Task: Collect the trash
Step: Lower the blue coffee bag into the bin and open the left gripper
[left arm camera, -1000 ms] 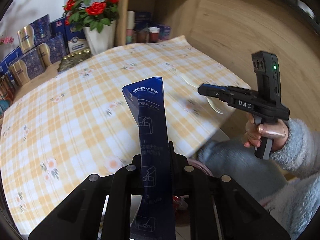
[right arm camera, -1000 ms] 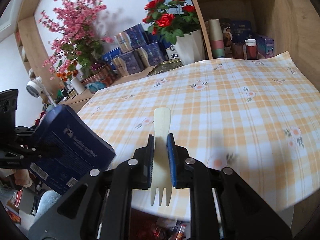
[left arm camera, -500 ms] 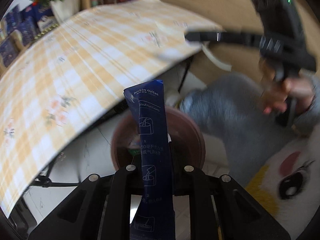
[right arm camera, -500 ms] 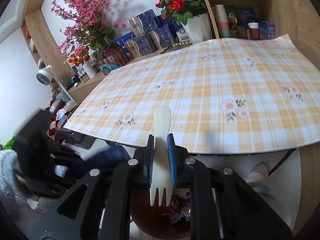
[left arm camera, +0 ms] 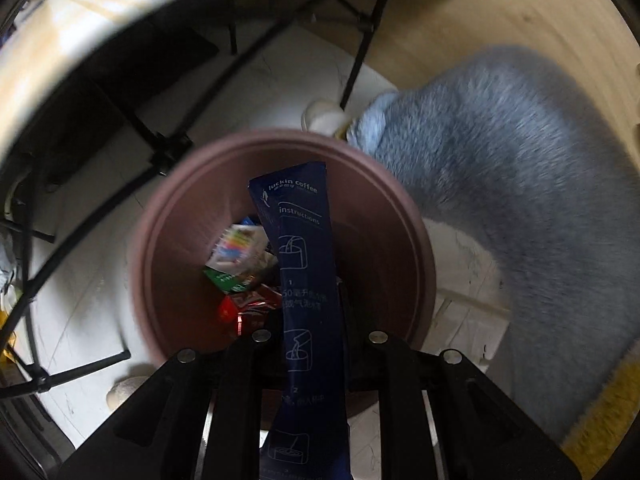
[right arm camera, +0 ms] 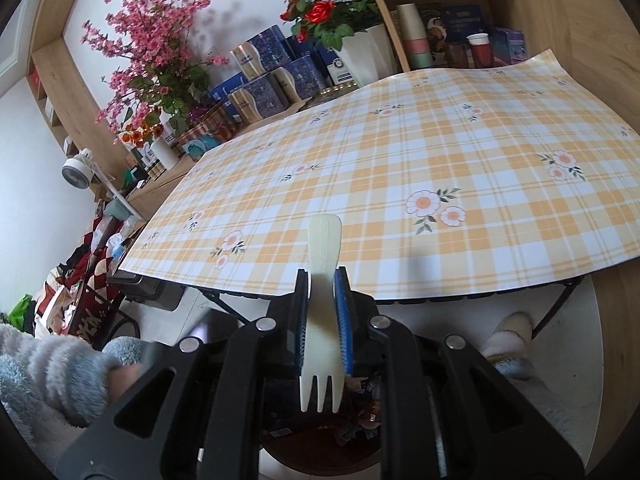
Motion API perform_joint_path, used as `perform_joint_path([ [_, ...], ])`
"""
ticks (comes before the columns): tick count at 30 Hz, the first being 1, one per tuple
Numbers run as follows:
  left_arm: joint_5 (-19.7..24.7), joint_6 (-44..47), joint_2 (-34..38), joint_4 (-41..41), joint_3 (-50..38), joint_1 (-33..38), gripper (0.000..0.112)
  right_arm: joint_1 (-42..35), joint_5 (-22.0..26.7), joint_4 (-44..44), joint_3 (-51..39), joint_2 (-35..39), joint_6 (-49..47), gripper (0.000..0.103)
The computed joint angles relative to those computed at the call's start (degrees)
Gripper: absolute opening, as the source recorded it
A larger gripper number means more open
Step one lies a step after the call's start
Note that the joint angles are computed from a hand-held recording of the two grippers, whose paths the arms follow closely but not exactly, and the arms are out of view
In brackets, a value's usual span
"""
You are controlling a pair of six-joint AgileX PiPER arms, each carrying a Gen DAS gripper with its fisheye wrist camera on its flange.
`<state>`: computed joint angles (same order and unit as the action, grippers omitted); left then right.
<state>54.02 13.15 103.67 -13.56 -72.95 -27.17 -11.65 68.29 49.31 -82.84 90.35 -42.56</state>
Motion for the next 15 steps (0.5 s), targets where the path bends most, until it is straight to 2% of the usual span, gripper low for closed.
perform_joint_path([
  [2, -1.35, -0.45, 2.05, 1.48, -0.19, -1.31, 0.015, -0.94, 0.19, -0.02, 0.15, 0.07, -0.2, 0.017],
  [5, -1.18, -0.45, 5.83, -0.7, -2.65, -0.3, 0.015, -2.23, 0.44, -0.31, 0.44, 0.07, -0.38, 0.017],
  [10, -2.28, -0.54, 8.99, 0.17, -2.28, -1.03, 0.017, -4.13, 0.73, -0.73, 0.84, 0.16, -0.6, 0.017],
  [12, -3.16, 0.24, 8.75, 0.18, -1.41, -1.06, 0.031, -4.57, 0.89, -0.86, 1.02, 0.13, -0.58, 0.017],
  [14, -4.86, -0.06, 7.4, 0.49, 0.15, -1.05, 0.067, -4.83, 1.04, -0.95, 1.27, 0.22, -0.47, 0.017],
  [15, -5.68, -0.59, 7.11, 0.61, 0.34, -1.18, 0.07, -4.85, 1.13, -0.99, 1.4, 0.23, -0.39, 0.017],
])
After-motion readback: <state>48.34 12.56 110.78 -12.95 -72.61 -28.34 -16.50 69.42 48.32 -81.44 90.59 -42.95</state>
